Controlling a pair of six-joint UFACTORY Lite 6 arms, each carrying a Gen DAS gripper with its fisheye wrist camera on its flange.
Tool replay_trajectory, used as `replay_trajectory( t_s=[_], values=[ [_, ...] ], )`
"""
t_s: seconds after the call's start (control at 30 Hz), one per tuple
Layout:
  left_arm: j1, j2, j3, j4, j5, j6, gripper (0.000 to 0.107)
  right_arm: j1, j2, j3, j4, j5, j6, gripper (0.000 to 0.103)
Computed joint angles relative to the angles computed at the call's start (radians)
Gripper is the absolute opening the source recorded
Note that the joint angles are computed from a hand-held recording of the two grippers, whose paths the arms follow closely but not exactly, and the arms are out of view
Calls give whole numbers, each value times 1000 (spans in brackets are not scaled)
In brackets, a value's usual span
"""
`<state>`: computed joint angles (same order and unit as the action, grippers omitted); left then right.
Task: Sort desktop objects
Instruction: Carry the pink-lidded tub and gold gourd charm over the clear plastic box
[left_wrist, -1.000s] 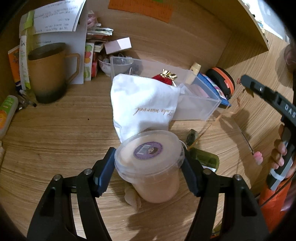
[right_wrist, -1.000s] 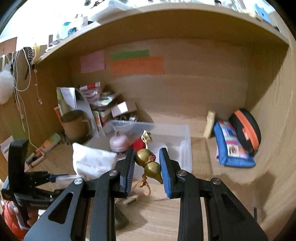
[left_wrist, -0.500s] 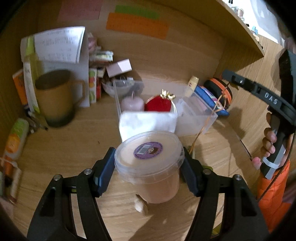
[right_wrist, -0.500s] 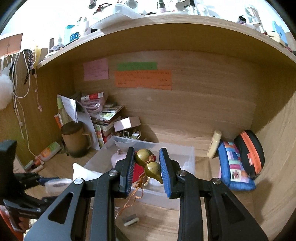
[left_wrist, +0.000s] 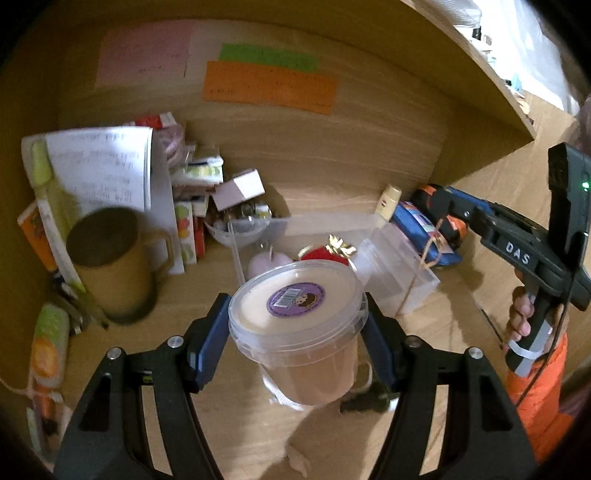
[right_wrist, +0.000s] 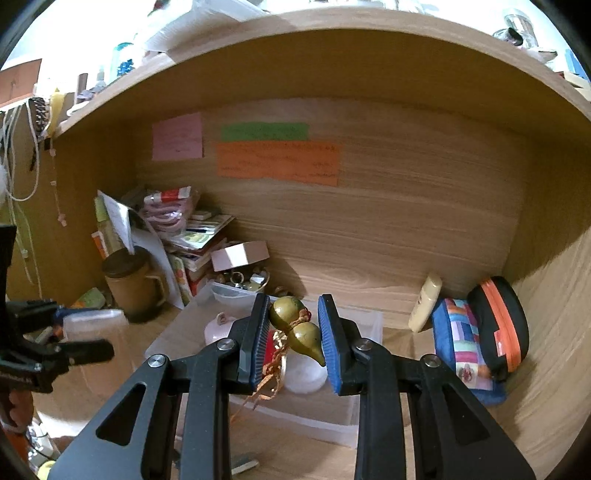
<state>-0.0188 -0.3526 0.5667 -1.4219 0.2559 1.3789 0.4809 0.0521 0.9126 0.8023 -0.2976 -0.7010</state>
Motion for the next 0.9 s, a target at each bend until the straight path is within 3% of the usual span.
replay_trajectory(
  t_s=[0.6, 0.9],
  values=[
    [-9, 407, 367, 66, 25, -62, 67, -56, 244, 257, 138, 40, -200, 24],
    [-38, 576, 512, 141, 15, -138, 67, -93, 357, 319, -39, 87, -27, 24]
  ],
)
